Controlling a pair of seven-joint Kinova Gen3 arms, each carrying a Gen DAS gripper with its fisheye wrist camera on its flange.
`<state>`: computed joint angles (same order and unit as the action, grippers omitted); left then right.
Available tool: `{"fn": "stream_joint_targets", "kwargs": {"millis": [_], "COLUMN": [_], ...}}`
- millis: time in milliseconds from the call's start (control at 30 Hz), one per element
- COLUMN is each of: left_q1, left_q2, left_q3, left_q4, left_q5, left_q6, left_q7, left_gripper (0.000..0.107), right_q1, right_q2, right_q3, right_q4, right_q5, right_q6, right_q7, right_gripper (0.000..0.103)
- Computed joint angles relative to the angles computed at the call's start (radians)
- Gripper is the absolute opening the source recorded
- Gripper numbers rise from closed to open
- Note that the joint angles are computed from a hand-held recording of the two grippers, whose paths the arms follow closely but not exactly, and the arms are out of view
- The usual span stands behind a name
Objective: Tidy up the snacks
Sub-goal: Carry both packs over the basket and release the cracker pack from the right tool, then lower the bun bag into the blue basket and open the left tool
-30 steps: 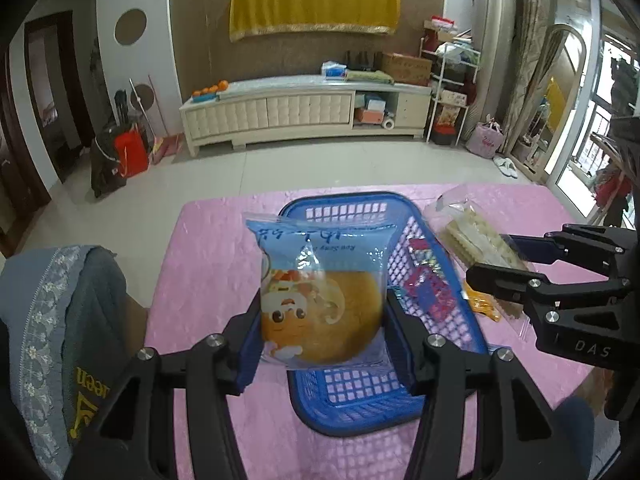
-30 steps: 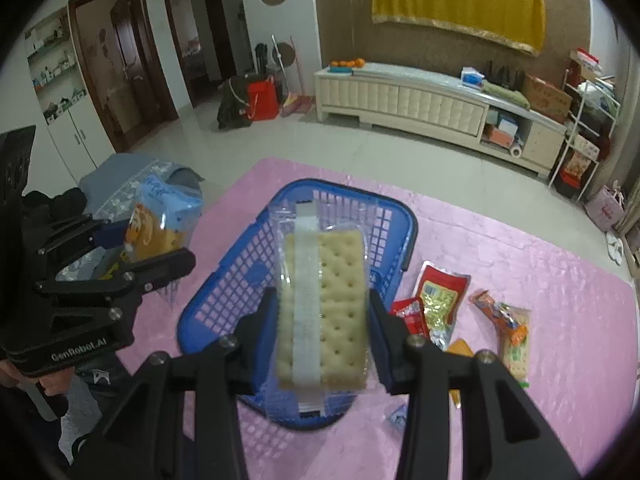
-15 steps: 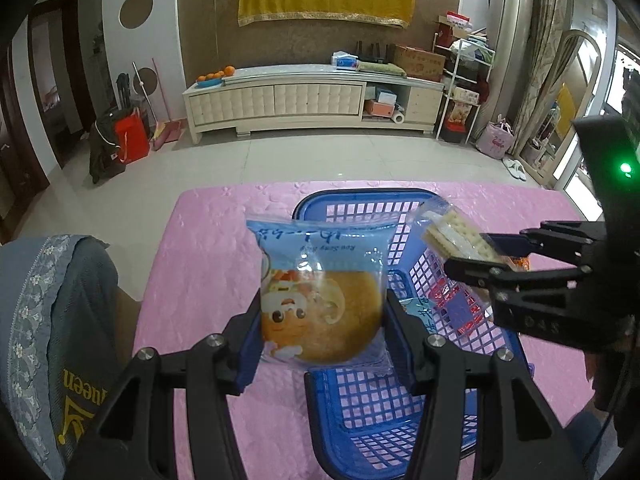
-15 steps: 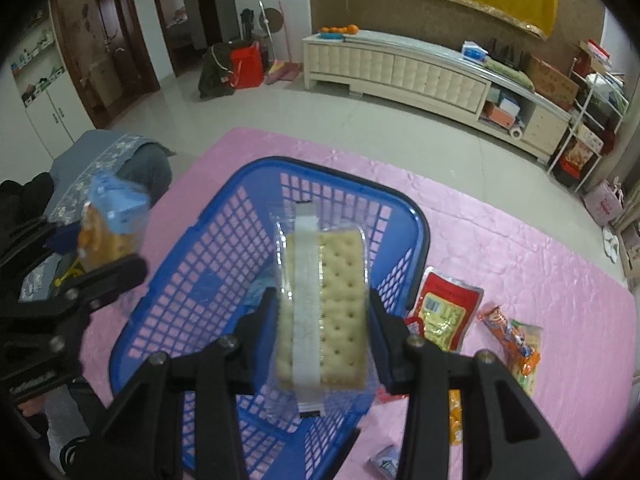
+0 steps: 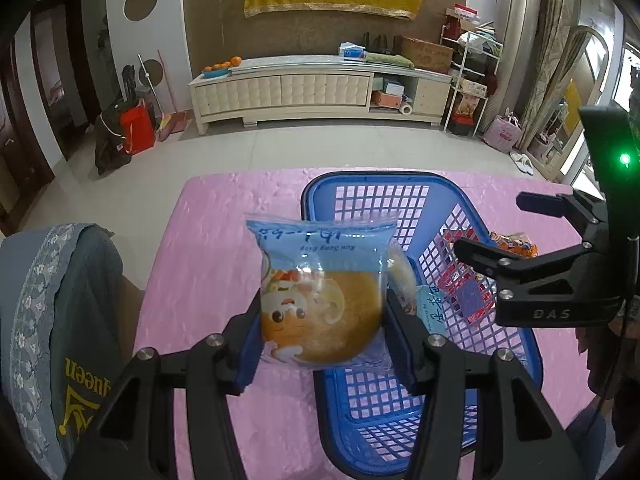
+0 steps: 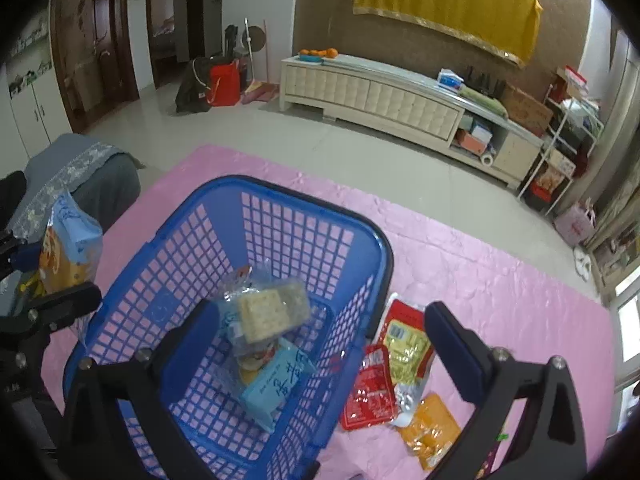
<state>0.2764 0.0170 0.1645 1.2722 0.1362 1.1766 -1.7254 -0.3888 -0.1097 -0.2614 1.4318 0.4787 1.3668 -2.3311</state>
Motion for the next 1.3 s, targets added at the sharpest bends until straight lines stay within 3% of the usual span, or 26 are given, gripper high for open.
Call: {"fn": "stream_joint_targets", "kwargs": {"millis": [333,700,1300], "left_q1": [0.001,0.021,0.090], "left_q2": [-0.014,-0.017,0.104], "left_q3": [0.002,0.013,0.025], "left_q4": [0.000,-0.014,-0.041], "left_q5": [0.028,0.030,-0.071], "left_q6": [0.004,0.033,0.022], "left_q7": [-0.026,-0.047,-0.001], "left_gripper": [0.051,0.051,0.052], "right_q1": [0.035,0.072,0.137], "right_q2": [-0.088,-0.143,-0.156], "right_q3": [-0.030,-0.069,-0.044], "right_q4": [0.045,0.052,0.127], "right_q5": [-0.034,-0.091,-0.125], "right_q6": [-0.036,0.013,-0.039], "right_q7": [-0.045,-0.037,-0.050], "right_gripper": [0.103,0.103,0.103]}}
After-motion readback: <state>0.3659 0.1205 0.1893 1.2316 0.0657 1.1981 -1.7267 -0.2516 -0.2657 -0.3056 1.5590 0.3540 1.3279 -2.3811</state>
